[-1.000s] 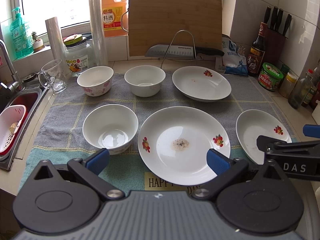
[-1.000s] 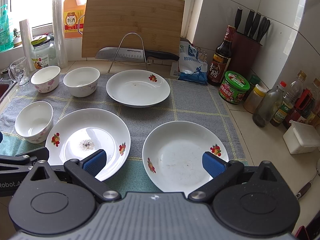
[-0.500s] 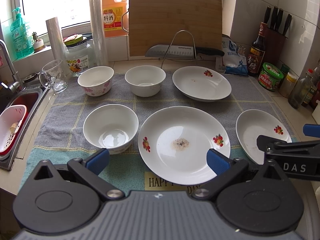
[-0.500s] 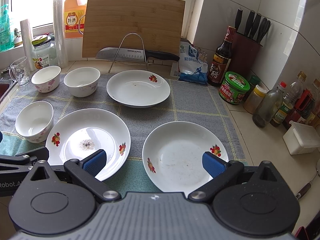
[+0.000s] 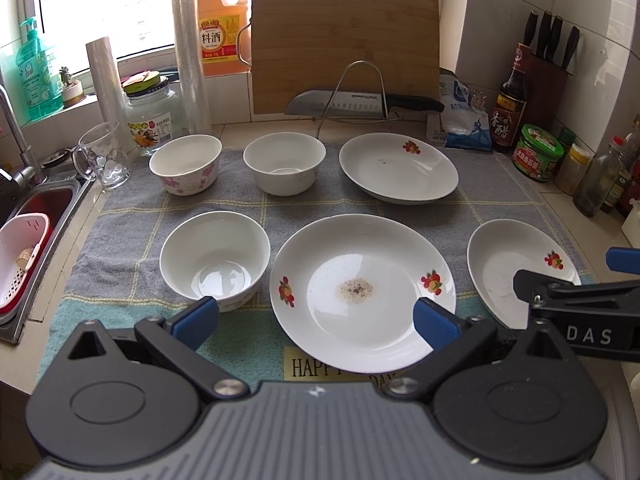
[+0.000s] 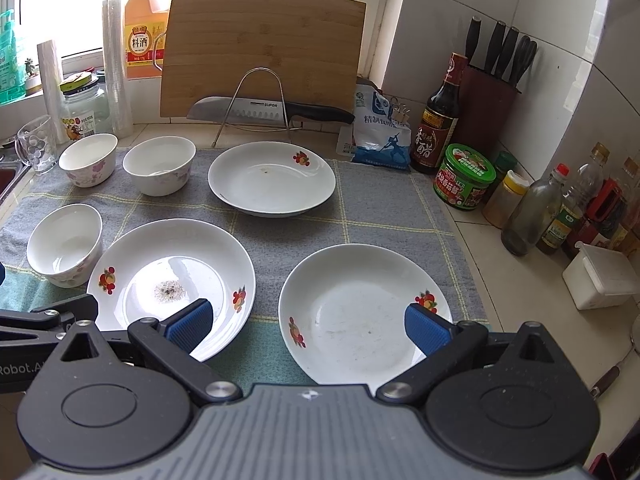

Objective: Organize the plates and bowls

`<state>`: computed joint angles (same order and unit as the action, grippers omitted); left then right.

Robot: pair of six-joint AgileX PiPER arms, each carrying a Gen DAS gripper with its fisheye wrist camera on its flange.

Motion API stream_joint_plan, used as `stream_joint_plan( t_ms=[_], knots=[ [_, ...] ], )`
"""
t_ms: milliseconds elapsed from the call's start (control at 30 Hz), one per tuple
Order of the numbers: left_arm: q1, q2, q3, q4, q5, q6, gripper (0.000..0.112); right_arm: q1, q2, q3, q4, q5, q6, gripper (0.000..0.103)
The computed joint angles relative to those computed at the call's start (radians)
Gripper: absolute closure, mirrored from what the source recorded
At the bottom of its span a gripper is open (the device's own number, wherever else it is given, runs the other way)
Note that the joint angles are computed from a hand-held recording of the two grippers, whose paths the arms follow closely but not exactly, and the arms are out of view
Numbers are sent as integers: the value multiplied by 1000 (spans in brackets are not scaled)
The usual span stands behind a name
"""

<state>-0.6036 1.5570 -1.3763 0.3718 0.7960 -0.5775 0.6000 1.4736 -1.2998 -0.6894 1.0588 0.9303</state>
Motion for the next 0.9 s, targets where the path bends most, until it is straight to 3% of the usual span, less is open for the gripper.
stream_joint_plan(
  t_ms=[633,900],
  knots=[
    [-22,76,-75,28,-36,35,10,-121,-135,181,5,-188,-65,0],
    [-10,112,-77,-18,-98,76,10,-257,-224,347,55,-353,-196,0]
  ],
)
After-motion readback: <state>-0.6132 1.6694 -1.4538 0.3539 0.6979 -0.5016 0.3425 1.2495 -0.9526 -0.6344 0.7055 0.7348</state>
